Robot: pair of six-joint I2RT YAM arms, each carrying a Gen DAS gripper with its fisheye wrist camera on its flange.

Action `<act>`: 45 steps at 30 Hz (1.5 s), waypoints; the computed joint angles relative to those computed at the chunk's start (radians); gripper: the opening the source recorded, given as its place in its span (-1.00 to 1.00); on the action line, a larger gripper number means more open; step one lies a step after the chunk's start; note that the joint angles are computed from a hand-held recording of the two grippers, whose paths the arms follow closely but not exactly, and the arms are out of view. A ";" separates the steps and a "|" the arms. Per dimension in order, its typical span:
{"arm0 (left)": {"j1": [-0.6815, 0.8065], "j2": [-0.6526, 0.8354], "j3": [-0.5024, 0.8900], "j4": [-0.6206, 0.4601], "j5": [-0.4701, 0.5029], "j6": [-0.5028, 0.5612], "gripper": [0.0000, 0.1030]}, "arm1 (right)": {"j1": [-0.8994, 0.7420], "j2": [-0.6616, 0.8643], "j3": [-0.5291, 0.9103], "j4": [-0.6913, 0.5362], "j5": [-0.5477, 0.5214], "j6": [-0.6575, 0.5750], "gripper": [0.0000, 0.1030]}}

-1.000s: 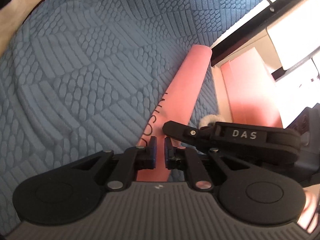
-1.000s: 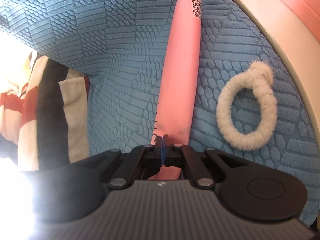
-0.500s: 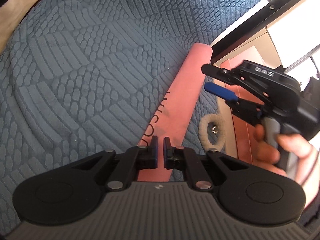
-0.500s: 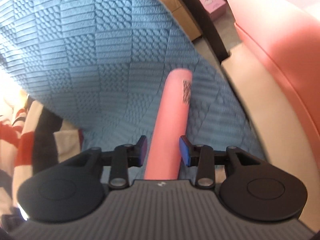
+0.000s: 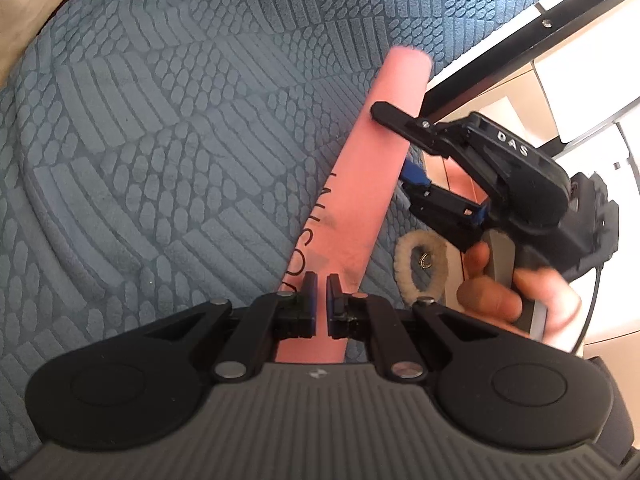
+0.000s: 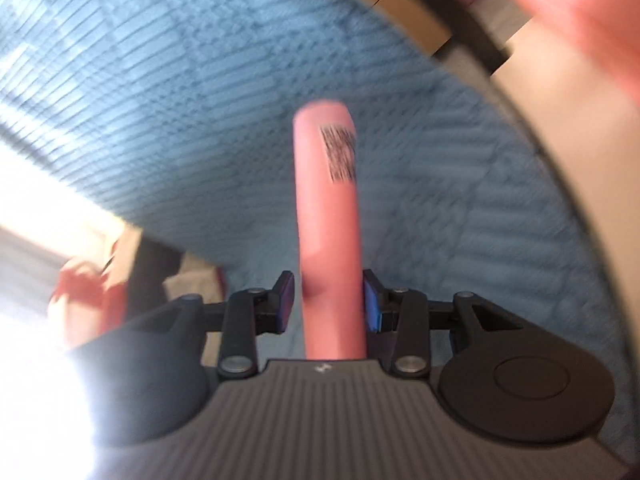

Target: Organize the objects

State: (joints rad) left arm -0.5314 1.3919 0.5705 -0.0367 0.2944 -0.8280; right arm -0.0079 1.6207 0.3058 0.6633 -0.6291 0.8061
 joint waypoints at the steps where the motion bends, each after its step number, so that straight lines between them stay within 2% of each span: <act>1: 0.001 -0.001 -0.002 0.003 0.002 -0.003 -0.84 | 0.005 0.004 0.003 -0.005 -0.024 -0.015 -0.25; 6: 0.001 -0.005 -0.008 0.008 0.005 -0.011 -0.85 | 0.039 -0.053 -0.005 -0.072 -0.054 -0.107 -0.28; 8: 0.008 -0.005 -0.013 0.017 0.015 -0.020 -0.85 | 0.040 -0.074 -0.012 -0.070 -0.064 -0.122 -0.42; 12: 0.026 -0.009 -0.036 0.046 0.042 -0.051 -0.85 | 0.107 -0.245 -0.036 -0.188 -0.014 -0.229 -0.54; 14: 0.027 -0.010 -0.041 0.053 0.045 -0.061 -0.85 | 0.154 -0.349 -0.039 -0.290 0.036 -0.303 -0.61; 20: 0.023 -0.020 -0.049 0.054 0.044 -0.078 -0.85 | 0.319 -0.595 -0.084 -0.458 0.239 -0.397 -0.67; 24: 0.046 -0.023 -0.066 0.076 0.076 -0.107 -0.85 | 0.363 -0.823 -0.168 -0.571 0.328 -0.479 -0.69; 27: 0.080 -0.006 -0.084 0.119 0.119 -0.142 -0.85 | 0.477 -0.957 -0.199 -0.647 0.465 -0.533 -0.69; 30: 0.103 -0.005 -0.103 0.146 0.151 -0.173 -0.85 | 0.649 -1.049 -0.218 -0.709 0.648 -0.595 -0.70; 32: 0.111 -0.010 -0.117 0.161 0.166 -0.194 -0.85 | 0.772 -1.057 -0.225 -0.719 0.795 -0.622 -0.70; 36: 0.127 -0.004 -0.129 0.181 0.185 -0.218 -0.85 | 0.975 -1.032 -0.244 -0.697 1.011 -0.647 -0.70; 41: 0.145 0.003 -0.130 0.189 0.201 -0.237 -0.84 | 1.055 -0.996 -0.256 -0.665 1.100 -0.695 -0.70; 43: 0.154 -0.050 -0.129 0.134 0.174 -0.220 -0.80 | 1.085 -0.974 -0.260 -0.653 1.130 -0.702 -0.70; 45: 0.161 -0.100 -0.120 0.058 0.136 -0.200 -0.64 | 1.151 -0.921 -0.259 -0.621 1.198 -0.723 -0.70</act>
